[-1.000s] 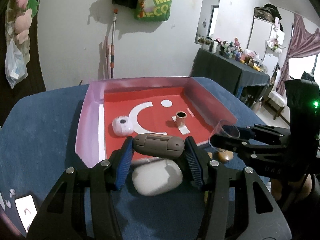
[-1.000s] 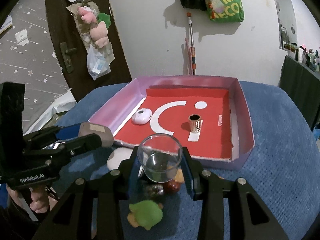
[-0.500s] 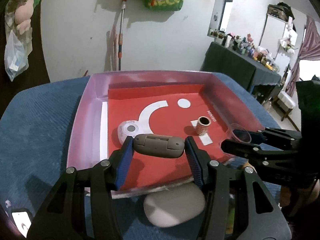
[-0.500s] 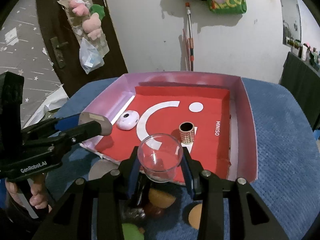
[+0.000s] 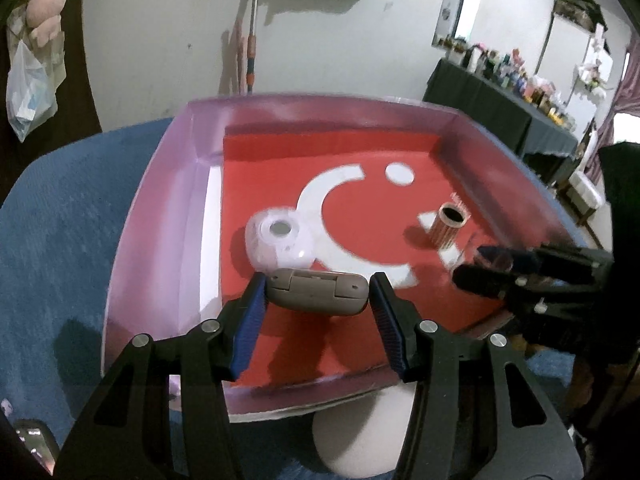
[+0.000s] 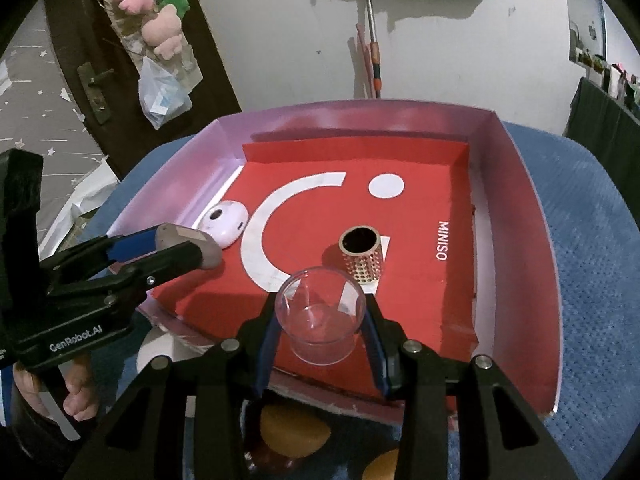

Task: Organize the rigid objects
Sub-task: 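Carry the grey case and glass cup into the box with both tools, then open both tools to set the grey case and glass cup on the red paper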

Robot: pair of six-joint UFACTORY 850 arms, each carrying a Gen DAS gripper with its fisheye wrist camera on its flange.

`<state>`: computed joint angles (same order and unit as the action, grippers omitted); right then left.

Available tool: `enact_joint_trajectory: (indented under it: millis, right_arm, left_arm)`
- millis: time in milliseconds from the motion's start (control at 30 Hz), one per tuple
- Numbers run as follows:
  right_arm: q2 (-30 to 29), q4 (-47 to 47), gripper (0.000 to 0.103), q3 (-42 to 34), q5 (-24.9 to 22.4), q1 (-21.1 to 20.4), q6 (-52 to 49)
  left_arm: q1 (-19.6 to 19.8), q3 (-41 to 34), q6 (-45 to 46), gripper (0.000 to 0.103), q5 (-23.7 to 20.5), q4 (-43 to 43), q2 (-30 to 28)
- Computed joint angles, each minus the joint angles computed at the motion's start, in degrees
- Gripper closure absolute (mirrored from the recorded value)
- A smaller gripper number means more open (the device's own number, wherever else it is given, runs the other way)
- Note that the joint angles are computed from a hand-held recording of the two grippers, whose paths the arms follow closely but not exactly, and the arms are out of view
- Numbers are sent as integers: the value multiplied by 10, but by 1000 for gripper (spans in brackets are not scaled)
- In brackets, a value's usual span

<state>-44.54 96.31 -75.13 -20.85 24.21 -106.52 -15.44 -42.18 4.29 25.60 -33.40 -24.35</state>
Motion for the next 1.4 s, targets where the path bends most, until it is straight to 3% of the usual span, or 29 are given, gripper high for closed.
enact_joint_trajectory:
  millis: [133, 267, 400, 533, 700, 933, 1400]
  right_arm:
    - [-8, -22, 62, -10, 5, 2, 25]
    - [-17, -50, 62, -22, 10, 4, 55]
    - [-20, -57, 62, -25, 12, 5, 63]
    - [-19, -50, 62, -23, 15, 6, 55]
    - [-21, -33, 62, -27, 27, 10, 40]
    - [-33, -21, 62, -44, 35, 13, 38]
    - [-40, 17, 61, -55, 53, 19, 10]
  left_arm:
    - [1, 0, 0, 53, -18, -2, 0]
    - [6, -12, 19, 53, -72, -23, -6]
    - [24, -14, -85, 53, -98, 76, -5]
    - [34, -21, -152, 53, -102, 139, -9]
    - [29, -48, -74, 53, -98, 61, -31]
    - [39, -64, -101, 53, -87, 83, -44]
    - [40, -73, -56, 53, -80, 42, -52]
